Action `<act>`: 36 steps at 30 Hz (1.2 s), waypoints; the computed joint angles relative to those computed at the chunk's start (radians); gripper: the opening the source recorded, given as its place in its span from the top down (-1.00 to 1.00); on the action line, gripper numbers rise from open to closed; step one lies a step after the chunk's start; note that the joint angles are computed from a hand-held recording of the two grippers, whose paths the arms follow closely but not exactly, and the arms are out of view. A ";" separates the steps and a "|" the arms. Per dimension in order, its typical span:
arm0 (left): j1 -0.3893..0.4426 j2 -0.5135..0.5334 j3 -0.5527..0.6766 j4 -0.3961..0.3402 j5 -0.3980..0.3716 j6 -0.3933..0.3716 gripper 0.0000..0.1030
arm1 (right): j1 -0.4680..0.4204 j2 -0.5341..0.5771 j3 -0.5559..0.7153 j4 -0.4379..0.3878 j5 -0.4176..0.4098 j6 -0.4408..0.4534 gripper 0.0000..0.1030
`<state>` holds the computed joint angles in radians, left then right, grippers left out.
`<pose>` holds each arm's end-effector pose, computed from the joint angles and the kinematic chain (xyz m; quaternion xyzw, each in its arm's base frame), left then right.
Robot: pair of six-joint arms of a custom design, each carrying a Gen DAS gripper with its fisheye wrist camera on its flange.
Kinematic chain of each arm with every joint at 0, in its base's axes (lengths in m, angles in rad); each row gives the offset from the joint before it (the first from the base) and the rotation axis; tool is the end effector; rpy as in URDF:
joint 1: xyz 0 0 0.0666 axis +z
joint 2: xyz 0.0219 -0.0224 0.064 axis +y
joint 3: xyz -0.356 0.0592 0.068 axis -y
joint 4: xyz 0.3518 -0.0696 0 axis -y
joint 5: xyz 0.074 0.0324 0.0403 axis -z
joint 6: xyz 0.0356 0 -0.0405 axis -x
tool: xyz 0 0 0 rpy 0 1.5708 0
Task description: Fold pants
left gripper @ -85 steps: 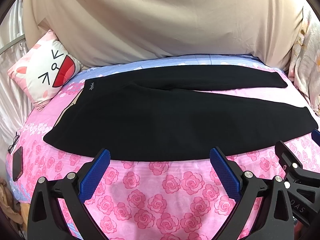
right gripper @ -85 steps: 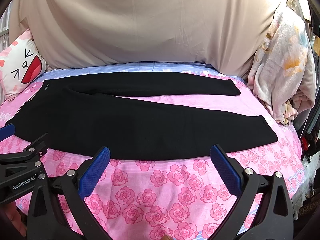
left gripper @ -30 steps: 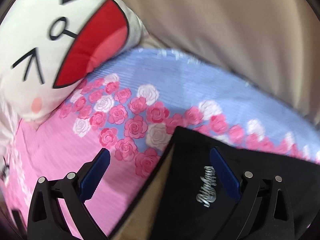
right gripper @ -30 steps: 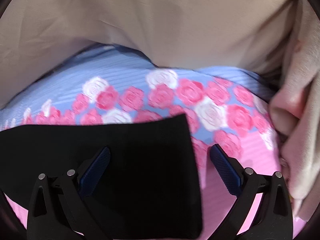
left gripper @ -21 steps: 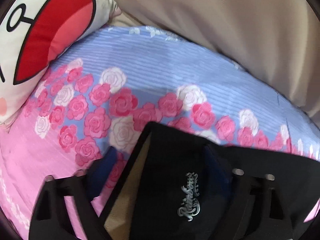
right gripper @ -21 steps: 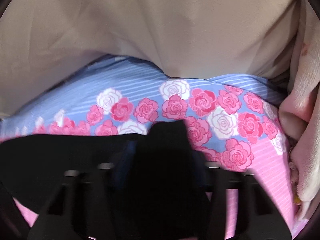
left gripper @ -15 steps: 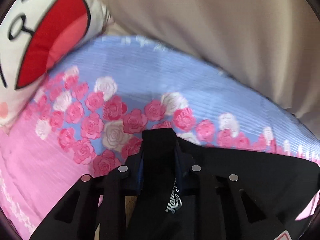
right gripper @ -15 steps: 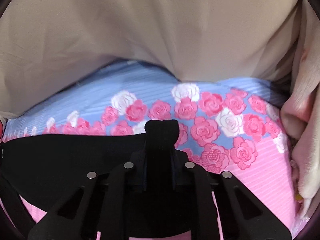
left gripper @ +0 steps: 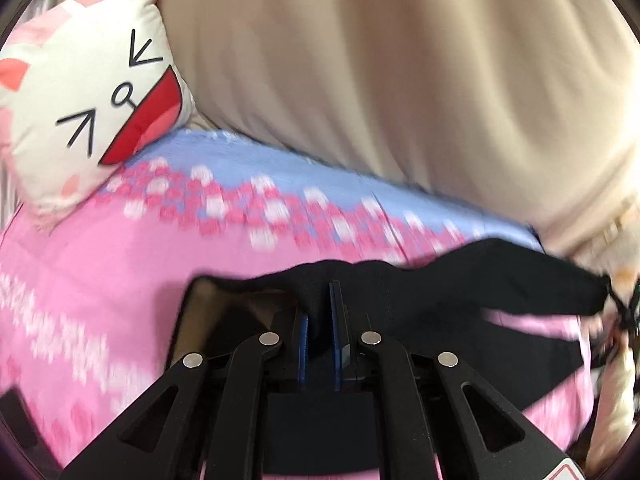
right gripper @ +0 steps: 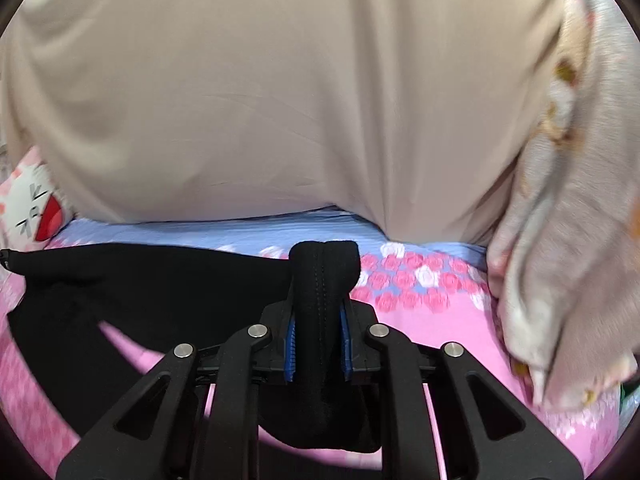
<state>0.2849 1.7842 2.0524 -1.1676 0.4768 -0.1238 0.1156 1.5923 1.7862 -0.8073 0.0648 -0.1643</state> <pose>0.5503 0.1437 0.4745 0.0037 0.9208 -0.1534 0.3587 0.5289 0.0587 0.4896 0.0365 0.8865 0.0357 0.4599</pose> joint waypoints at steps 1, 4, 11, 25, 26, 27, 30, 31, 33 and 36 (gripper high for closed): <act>0.009 -0.067 -0.109 0.024 0.011 -0.032 0.86 | 0.008 -0.041 -0.057 0.017 0.010 0.001 0.70; 0.033 -0.222 -0.377 0.097 -0.008 -0.109 0.85 | 0.022 -0.160 -0.246 0.044 0.021 -0.016 0.70; 0.063 -0.203 -0.500 0.143 -0.106 -0.061 0.85 | 0.033 -0.175 -0.384 0.016 0.078 -0.094 0.70; 0.123 -0.134 -0.253 0.093 -0.286 -0.091 0.74 | 0.052 -0.260 -0.372 -0.098 0.190 0.052 -0.05; 0.133 -0.133 -0.277 0.097 -0.309 -0.090 0.74 | 0.050 -0.267 -0.416 -0.141 0.200 0.021 -0.08; 0.148 -0.120 -0.293 0.085 -0.328 -0.079 0.75 | 0.046 -0.285 -0.454 -0.152 0.206 -0.004 -0.08; 0.186 -0.141 -0.373 0.088 -0.330 -0.036 0.85 | 0.023 -0.410 -0.567 -0.109 0.184 -0.116 -0.10; 0.183 -0.168 -0.401 0.106 -0.322 -0.040 0.85 | 0.005 -0.457 -0.591 -0.086 0.158 -0.163 -0.27; 0.153 -0.230 -0.441 0.142 -0.296 -0.056 0.85 | -0.027 -0.517 -0.597 -0.051 0.125 -0.306 -0.67; 0.074 -0.279 -0.436 0.164 -0.247 -0.058 0.76 | -0.086 -0.474 -0.530 -0.051 -0.057 -0.433 -0.68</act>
<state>0.3593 1.5056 1.6164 -1.0036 0.2301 -0.1814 0.0296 1.1187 1.2558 -0.8581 0.0078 -0.5971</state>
